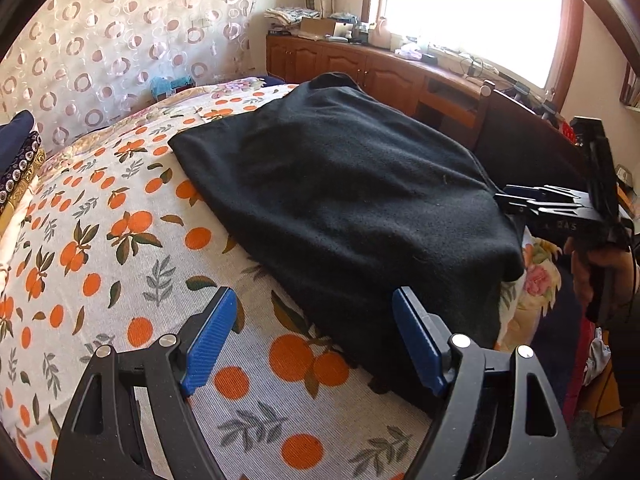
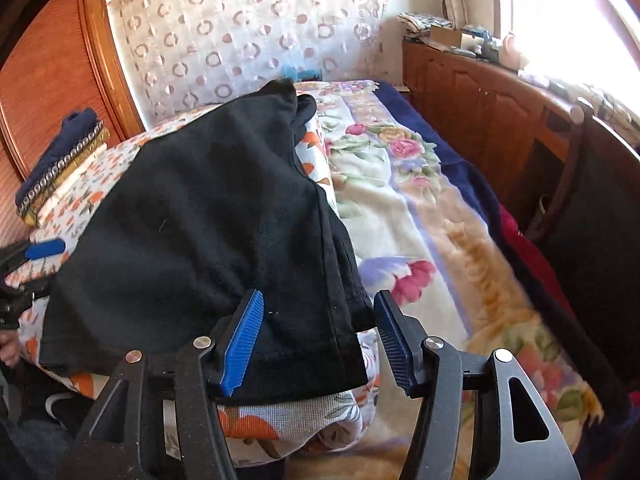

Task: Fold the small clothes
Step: 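Grasp the folded black shirt edge with the right tool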

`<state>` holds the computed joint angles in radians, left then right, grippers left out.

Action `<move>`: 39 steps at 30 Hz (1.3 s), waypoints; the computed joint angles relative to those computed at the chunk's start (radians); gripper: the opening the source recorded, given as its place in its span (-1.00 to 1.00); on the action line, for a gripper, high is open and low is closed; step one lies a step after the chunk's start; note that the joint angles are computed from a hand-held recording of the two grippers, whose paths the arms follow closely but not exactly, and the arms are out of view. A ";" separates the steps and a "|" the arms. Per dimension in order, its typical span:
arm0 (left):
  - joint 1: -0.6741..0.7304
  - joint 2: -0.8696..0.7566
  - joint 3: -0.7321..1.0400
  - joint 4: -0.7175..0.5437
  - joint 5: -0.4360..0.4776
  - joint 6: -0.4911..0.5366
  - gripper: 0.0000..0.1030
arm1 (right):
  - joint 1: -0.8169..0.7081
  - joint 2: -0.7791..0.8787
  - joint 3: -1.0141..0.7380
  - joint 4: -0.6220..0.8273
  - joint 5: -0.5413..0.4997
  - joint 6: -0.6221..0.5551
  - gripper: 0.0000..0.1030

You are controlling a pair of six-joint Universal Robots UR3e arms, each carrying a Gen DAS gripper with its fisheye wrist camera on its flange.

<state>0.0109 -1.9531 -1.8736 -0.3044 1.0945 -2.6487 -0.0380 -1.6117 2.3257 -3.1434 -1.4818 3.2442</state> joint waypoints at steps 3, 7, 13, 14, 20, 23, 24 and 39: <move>-0.002 0.003 -0.009 0.008 -0.005 -0.001 0.56 | -0.035 0.002 -0.024 0.045 0.029 0.012 0.17; 0.002 0.021 -0.032 0.004 -0.031 -0.001 0.56 | -0.068 -0.006 -0.039 0.084 0.105 0.032 0.18; 0.002 0.056 -0.078 -0.026 -0.077 0.006 0.56 | -0.117 -0.026 0.013 0.054 0.188 0.028 -0.04; -0.002 0.058 -0.084 -0.029 -0.078 0.008 0.56 | -0.124 -0.032 0.021 0.049 0.207 0.019 -0.13; -0.019 0.050 -0.092 -0.052 -0.073 0.000 0.56 | -0.048 -0.020 0.034 -0.029 0.064 0.019 -0.75; -0.028 0.047 -0.103 -0.026 -0.059 -0.006 0.56 | -0.094 -0.062 0.097 -0.103 0.140 0.004 -0.81; -0.030 0.048 -0.104 -0.024 -0.057 -0.008 0.56 | -0.095 -0.072 0.113 -0.127 0.158 -0.005 -0.82; 0.030 0.081 -0.147 -0.072 -0.171 -0.007 0.23 | -0.041 0.013 0.048 -0.108 0.095 -0.051 -0.75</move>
